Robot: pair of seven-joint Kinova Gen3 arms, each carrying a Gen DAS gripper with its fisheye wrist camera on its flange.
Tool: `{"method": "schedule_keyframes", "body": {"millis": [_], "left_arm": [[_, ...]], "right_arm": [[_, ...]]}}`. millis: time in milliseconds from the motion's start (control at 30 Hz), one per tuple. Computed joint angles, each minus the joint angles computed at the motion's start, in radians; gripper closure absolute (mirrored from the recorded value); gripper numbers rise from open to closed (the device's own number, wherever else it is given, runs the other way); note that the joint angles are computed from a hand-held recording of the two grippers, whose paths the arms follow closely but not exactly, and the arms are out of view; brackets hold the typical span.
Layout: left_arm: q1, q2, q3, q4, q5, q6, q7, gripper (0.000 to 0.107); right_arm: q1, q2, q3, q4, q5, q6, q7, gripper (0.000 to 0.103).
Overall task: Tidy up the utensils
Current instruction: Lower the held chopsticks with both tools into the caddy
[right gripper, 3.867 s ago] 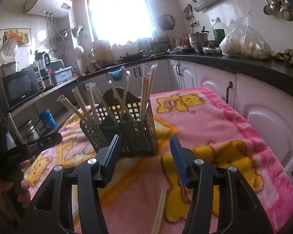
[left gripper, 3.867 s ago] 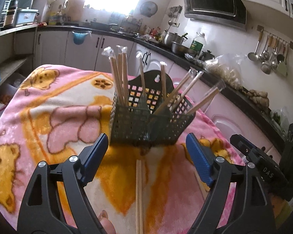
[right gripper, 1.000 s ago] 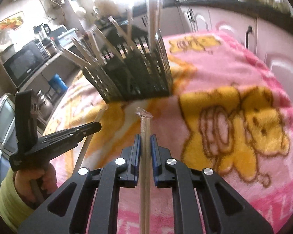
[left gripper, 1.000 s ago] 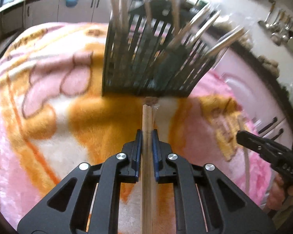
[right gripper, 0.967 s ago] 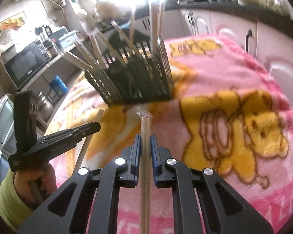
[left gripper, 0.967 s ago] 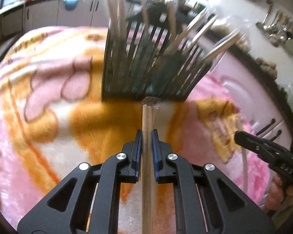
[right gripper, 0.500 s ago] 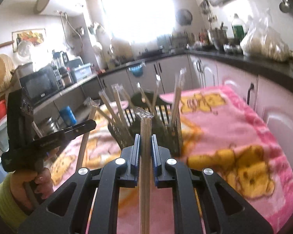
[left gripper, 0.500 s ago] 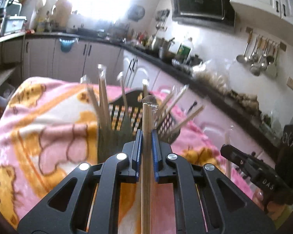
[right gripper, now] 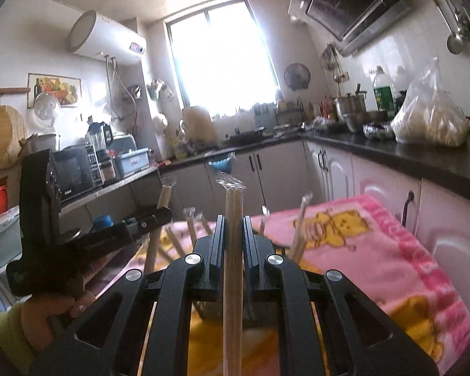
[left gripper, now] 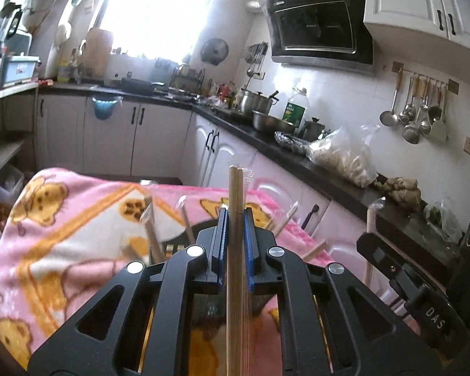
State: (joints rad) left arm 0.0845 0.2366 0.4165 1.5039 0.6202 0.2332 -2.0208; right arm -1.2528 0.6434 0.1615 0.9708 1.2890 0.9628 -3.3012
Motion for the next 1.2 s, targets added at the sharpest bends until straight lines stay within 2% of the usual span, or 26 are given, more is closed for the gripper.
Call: {"method": "schedule_keyframes", "body": {"millis": [300,533,633,900,1200], "left_arm": [[0.099,0.074,-0.063,-0.118,-0.133,-0.008,0.096,0.103],[0.134,0.130,-0.083,-0.192,-0.228,-0.023,0.197,0.103],[0.171,0.149,-0.121,-0.218,-0.280,-0.044,0.252,0.103],[0.267,0.189,-0.225,-0.230,-0.403,-0.168,0.390,0.103],[0.375,0.221,-0.360,-0.208,-0.477,-0.302,0.501,0.103]], "right_arm": [[0.039,0.061,0.059,-0.087,0.049,-0.012,-0.027,0.092],[0.069,0.123,0.116,-0.169,0.039,0.002,-0.039,0.092],[0.083,0.143,0.134,-0.193,0.028,0.004,-0.060,0.092],[0.090,0.233,0.205,-0.292,0.028,0.047,-0.075,0.092],[0.098,0.294,0.258,-0.314,0.048,0.054,-0.138,0.092]]}}
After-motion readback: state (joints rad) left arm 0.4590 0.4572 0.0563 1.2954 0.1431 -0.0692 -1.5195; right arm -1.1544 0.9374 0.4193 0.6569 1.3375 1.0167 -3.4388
